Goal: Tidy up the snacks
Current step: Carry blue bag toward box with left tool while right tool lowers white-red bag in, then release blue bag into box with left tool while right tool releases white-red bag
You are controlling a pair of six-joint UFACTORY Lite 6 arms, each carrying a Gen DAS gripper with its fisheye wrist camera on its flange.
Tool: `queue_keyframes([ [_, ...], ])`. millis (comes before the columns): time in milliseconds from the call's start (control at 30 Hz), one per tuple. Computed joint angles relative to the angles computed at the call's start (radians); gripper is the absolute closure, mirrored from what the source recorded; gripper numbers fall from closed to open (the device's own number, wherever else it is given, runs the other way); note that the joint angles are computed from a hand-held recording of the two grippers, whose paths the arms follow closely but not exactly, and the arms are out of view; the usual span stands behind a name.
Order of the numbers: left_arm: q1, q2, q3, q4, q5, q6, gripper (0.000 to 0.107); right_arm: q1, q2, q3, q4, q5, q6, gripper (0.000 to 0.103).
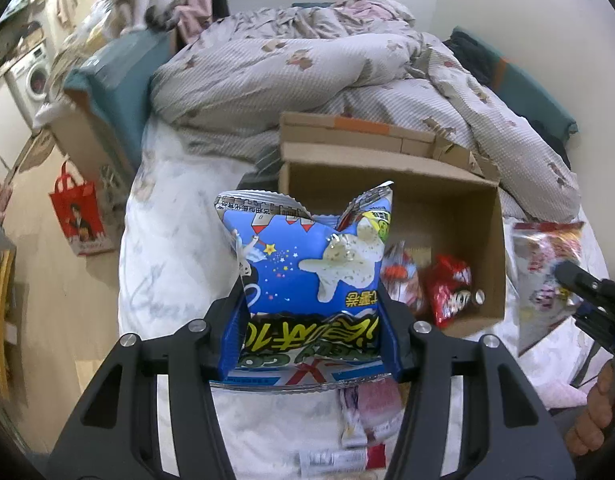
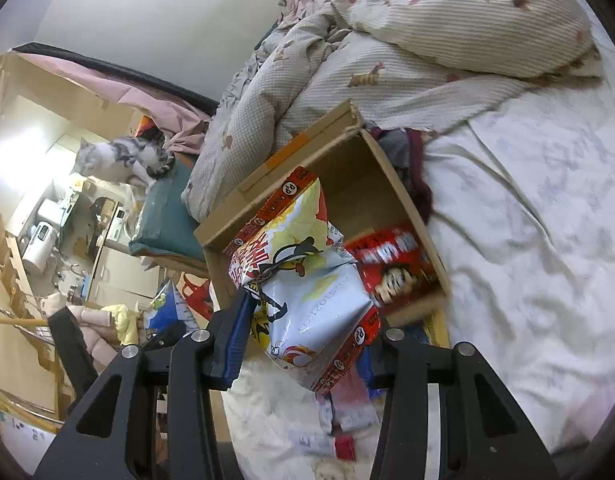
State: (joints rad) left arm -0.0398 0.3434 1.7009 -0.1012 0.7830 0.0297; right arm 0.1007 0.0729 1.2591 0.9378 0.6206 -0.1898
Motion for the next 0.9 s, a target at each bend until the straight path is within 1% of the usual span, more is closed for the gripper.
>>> queue_keyframes([
  [67,-0.022,0.067,0.074,0.026,0.005,-0.020,0.056,0.007,0.085,0.078,0.003,-0.002,-0.004,0.057],
  [167,-0.048,0.158,0.145,0.057,-0.014,-0.040,0.056,0.017,0.224,0.203,0.012,-0.004,-0.015,0.057],
  [233,-0.042,0.180,0.126,-0.007,-0.096,0.020,0.056,0.029,0.308,0.269,0.021,-0.052,-0.071,0.057],
  [267,-0.044,0.172,0.078,-0.013,-0.171,0.038,0.056,0.040,0.331,0.271,0.049,-0.112,-0.149,0.057],
  [300,-0.051,0.181,0.060,0.020,-0.213,0.015,0.056,0.042,0.351,0.276,0.061,-0.131,-0.186,0.057],
  [333,-0.053,0.196,0.069,0.024,-0.218,0.003,0.056,0.039,0.378,0.280,0.084,-0.137,-0.222,0.057],
  [400,-0.047,0.262,0.140,-0.044,-0.183,0.036,0.056,0.028,0.416,0.274,0.150,-0.135,-0.272,0.057],
  [433,-0.051,0.273,0.146,-0.031,-0.187,0.035,0.056,0.023,0.431,0.276,0.161,-0.129,-0.270,0.057],
  [500,-0.062,0.286,0.153,0.027,-0.198,-0.002,0.056,0.015,0.449,0.283,0.176,-0.117,-0.275,0.057],
  [567,-0.055,0.299,0.167,-0.014,-0.195,0.032,0.056,0.010,0.463,0.295,0.185,-0.109,-0.280,0.057],
  [733,-0.054,0.272,0.129,-0.031,-0.221,0.053,0.055,0.006,0.480,0.307,0.249,-0.094,-0.325,0.054],
  [833,-0.054,0.267,0.127,-0.032,-0.225,0.048,0.055,0.010,0.496,0.328,0.243,-0.086,-0.308,0.053],
  [900,-0.054,0.268,0.132,-0.037,-0.222,0.047,0.054,0.027,0.481,0.320,0.185,-0.136,-0.244,0.050],
])
